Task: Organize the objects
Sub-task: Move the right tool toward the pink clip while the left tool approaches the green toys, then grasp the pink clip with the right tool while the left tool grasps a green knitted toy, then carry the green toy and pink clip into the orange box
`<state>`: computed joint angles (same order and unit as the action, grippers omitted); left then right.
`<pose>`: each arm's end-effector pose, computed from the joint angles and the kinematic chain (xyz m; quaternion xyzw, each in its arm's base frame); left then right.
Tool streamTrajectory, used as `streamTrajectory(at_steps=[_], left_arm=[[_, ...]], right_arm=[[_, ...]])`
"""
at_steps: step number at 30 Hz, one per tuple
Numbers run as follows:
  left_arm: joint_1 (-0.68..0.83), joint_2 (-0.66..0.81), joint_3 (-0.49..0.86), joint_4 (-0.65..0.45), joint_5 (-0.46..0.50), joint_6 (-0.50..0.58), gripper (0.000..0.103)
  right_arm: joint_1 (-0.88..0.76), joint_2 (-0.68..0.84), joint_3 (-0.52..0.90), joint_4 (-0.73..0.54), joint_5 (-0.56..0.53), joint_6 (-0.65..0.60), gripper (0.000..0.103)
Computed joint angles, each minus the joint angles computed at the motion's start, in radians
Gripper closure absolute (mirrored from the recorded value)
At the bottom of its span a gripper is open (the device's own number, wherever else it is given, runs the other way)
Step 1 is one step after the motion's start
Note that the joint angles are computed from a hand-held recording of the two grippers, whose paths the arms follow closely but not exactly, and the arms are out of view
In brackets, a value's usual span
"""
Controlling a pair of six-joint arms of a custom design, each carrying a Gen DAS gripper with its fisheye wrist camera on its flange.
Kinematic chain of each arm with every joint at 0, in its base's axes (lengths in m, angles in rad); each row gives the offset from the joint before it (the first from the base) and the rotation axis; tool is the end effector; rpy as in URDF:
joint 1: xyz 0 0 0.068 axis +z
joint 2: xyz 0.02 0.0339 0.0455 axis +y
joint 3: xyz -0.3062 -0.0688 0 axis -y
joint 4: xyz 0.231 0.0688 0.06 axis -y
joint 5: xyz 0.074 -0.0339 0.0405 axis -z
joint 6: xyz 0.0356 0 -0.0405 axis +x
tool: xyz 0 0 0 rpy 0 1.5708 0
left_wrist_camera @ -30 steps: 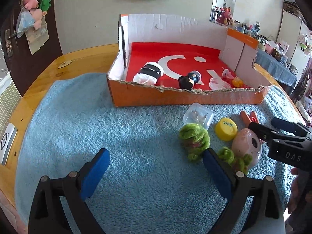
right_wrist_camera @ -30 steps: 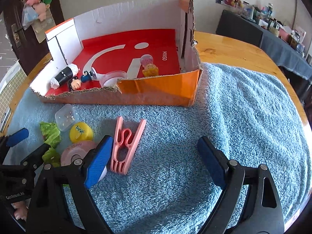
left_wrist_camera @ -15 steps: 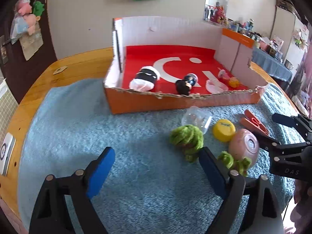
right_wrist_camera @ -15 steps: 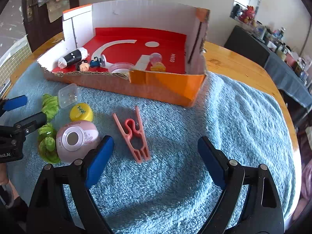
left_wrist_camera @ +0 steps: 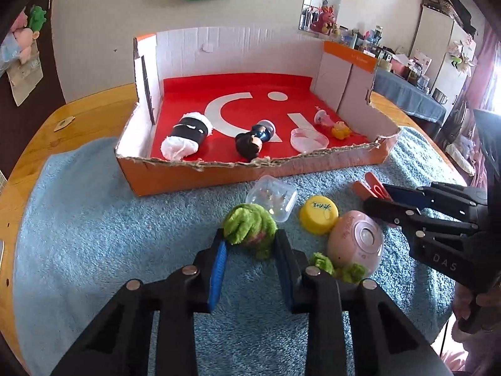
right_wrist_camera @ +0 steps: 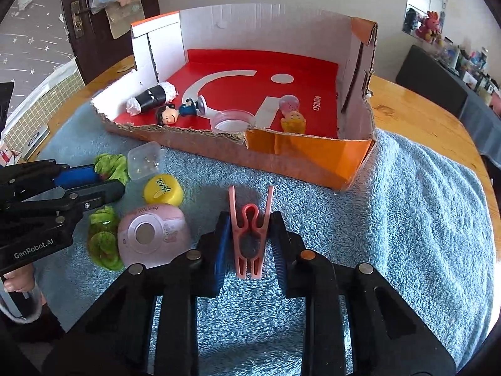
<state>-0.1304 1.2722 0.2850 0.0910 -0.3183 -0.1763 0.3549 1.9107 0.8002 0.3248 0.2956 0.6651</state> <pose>0.1746 -0.0117 0.1622 -0.0738 0.9303 0.0979 0.3458 0.3363 0.1136 0.1454 0.1968 0.8942 0.0660 0.3966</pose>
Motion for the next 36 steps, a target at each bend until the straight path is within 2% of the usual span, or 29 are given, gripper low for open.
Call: streamTrajectory(at_steps=[6, 12, 21, 32, 36], left_arm=[[-0.049, -0.097, 0.01, -0.073, -0.061, -0.024, 0.072], [-0.132, -0.22, 0.034, -0.178, -0.138, -0.056, 0.072], [-0.175, -0.33, 0.061, -0.275, -0.186, -0.071, 0.072], [-0.173, -0.347, 0.072, -0.285, -0.179, -0.066, 0.072], [-0.14, -0.307, 0.104, -0.262, -0.13, -0.035, 0.072]], right_arm=[[0.029, -0.079, -0.059, 0.037, 0.044, 0.038, 0.079], [0.066, -0.166, -0.056, -0.005, 0.094, 0.027, 0.079], [0.097, -0.227, -0.033, -0.045, 0.136, 0.002, 0.079], [0.084, -0.233, -0.03, -0.04, 0.109, 0.003, 0.079], [0.05, -0.231, -0.01, -0.042, 0.08, -0.017, 0.079]])
